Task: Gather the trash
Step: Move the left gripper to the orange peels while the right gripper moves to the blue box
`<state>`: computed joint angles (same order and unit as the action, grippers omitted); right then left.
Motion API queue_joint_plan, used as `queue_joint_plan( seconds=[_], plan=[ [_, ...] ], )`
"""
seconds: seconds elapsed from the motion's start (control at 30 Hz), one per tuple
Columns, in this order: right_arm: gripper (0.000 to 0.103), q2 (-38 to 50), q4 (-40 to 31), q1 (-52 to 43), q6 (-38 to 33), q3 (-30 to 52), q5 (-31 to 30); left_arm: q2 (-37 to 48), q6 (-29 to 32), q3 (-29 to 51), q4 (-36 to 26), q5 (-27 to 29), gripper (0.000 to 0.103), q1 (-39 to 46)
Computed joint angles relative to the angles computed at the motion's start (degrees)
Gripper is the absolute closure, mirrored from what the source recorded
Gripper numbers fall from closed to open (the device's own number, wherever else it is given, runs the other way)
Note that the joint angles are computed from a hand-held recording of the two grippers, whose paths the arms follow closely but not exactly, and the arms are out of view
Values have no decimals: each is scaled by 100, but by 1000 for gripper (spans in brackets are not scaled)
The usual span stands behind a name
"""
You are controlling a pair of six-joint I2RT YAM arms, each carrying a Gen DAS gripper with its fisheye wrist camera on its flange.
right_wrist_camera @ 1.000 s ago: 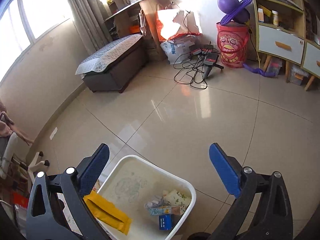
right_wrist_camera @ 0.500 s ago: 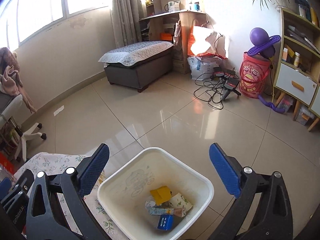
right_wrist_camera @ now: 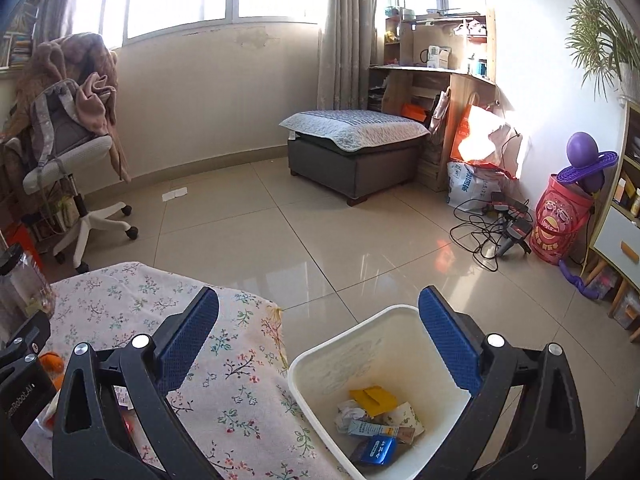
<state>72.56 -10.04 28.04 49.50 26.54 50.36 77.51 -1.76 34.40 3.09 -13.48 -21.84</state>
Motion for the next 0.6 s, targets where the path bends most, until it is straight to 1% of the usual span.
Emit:
queue_joint_plan(
  seconds=[0.23, 0.37, 0.47, 0.6],
  plan=[
    [7, 1071, 26, 735, 22, 906, 155, 76, 379, 25, 31, 630, 15, 1340],
    [7, 1666, 7, 1046, -141, 1467, 236, 310, 596, 118, 75, 1023, 15, 2078],
    [7, 1991, 33, 1222, -447, 1823, 224, 654, 719, 293, 89, 1326, 15, 2620],
    [7, 2460, 50, 1460, -906, 2333, 259, 1411, 852, 795, -22, 1711, 15, 3285]
  ],
)
